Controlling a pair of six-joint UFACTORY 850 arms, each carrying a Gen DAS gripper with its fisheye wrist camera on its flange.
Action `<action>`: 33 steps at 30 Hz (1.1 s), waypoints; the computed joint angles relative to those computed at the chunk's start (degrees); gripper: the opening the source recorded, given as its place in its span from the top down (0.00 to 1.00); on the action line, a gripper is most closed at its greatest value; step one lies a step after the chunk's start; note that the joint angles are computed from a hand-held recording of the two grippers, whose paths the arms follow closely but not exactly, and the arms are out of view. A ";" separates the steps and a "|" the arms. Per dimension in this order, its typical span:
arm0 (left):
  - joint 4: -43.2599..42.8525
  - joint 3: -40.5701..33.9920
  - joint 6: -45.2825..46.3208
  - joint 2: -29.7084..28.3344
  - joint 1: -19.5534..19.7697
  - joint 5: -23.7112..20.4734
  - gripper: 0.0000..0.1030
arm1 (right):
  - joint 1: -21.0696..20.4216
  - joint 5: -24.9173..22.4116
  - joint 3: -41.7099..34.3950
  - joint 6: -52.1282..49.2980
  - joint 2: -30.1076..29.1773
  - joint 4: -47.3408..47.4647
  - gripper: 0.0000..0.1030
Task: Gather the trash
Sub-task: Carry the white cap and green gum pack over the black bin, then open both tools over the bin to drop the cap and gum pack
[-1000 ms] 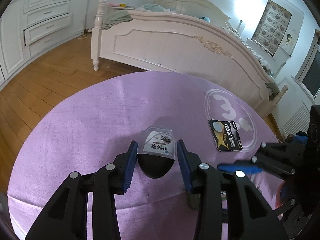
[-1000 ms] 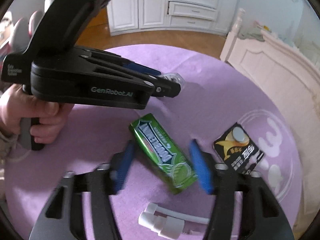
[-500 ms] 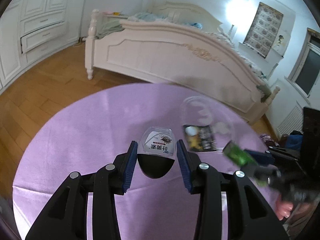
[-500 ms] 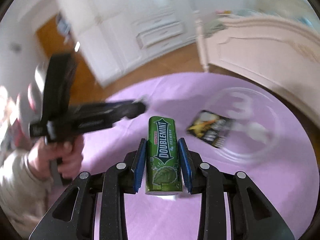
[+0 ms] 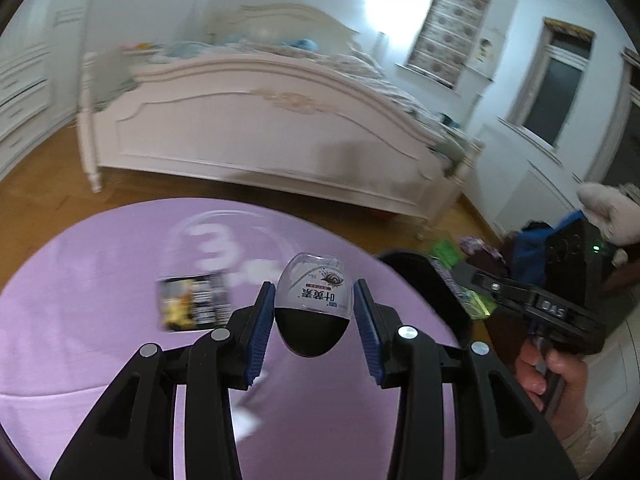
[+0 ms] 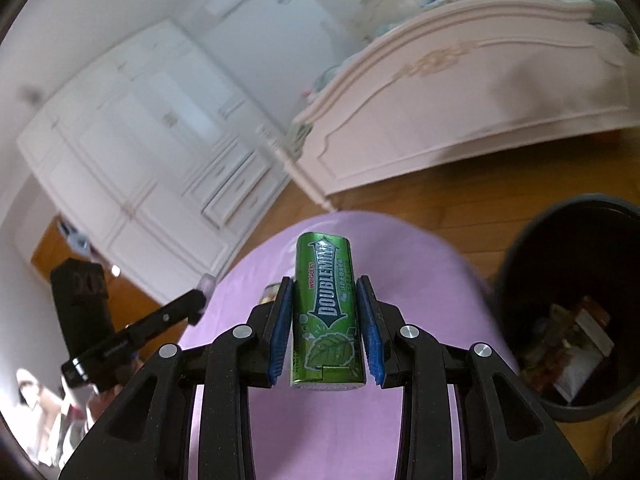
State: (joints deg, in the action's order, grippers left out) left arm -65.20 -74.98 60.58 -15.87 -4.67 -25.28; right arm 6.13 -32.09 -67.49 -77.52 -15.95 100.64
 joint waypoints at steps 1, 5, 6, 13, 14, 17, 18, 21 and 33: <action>0.43 -0.62 -0.31 -0.47 -0.91 -0.21 0.61 | -1.12 -0.49 0.92 0.13 0.73 0.04 0.68; 4.20 -4.42 -3.01 -3.36 -5.12 -0.74 0.61 | -5.07 -1.59 3.47 -0.76 1.71 2.31 0.68; 4.76 -5.10 -3.36 -3.93 -5.78 -0.97 0.61 | -5.95 -1.83 3.98 -0.98 1.75 2.91 0.68; 9.60 -11.25 -8.74 -9.97 -10.61 -3.14 0.61 | -11.55 -1.95 7.53 -2.59 1.53 6.73 0.68; 10.33 -11.97 -9.55 -10.74 -11.19 -3.27 0.61 | -12.25 -2.11 7.77 -2.51 1.19 6.93 0.68; 12.47 -14.47 -12.14 -13.21 -12.61 -4.19 0.61 | -13.99 -2.20 8.12 -2.03 -0.10 7.04 0.68; 13.15 -15.22 -12.86 -14.04 -13.25 -4.10 0.61 | -14.21 -2.32 8.17 -2.12 -0.51 7.32 0.68; 14.95 -17.18 -14.92 -16.10 -14.43 -4.67 0.61 | -15.74 -3.45 8.30 -1.68 -2.12 7.35 0.68; 21.99 -23.40 -20.96 -21.88 -17.21 -6.48 0.61 | -17.86 -4.86 6.42 0.75 -7.55 6.38 0.68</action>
State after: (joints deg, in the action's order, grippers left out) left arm -43.22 -98.38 39.62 -37.75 -21.88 -31.77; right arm -11.73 -36.95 -61.07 -76.77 -23.50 107.02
